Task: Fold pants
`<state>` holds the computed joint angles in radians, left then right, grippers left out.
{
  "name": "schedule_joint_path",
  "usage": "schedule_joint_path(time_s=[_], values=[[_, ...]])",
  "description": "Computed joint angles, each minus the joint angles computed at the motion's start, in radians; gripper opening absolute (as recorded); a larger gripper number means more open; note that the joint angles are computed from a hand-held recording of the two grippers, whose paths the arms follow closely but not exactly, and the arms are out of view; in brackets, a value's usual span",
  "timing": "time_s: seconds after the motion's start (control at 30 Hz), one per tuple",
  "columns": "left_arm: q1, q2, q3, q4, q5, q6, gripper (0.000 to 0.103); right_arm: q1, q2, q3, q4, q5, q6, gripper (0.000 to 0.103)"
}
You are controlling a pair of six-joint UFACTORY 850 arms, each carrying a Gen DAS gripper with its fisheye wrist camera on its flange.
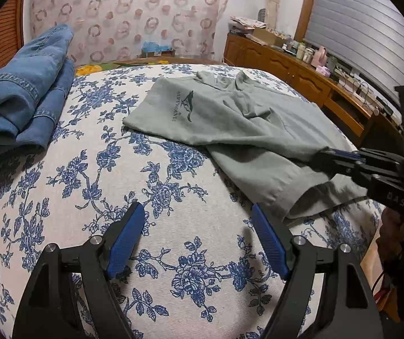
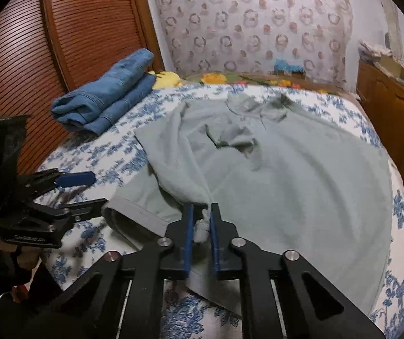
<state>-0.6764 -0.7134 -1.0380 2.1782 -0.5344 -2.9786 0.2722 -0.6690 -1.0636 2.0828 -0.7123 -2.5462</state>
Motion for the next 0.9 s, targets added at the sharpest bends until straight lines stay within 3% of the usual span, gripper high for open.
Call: schedule_joint_path(time_s=[0.4,0.9], values=[[-0.017,0.026,-0.007,-0.009,-0.066,0.026,0.079,-0.05,0.097,0.143,0.182,-0.15,-0.219,0.006],[-0.027,-0.016,-0.1,0.007,-0.038,0.088,0.079,-0.124,0.175,0.279,0.28,-0.201,-0.302,0.006]])
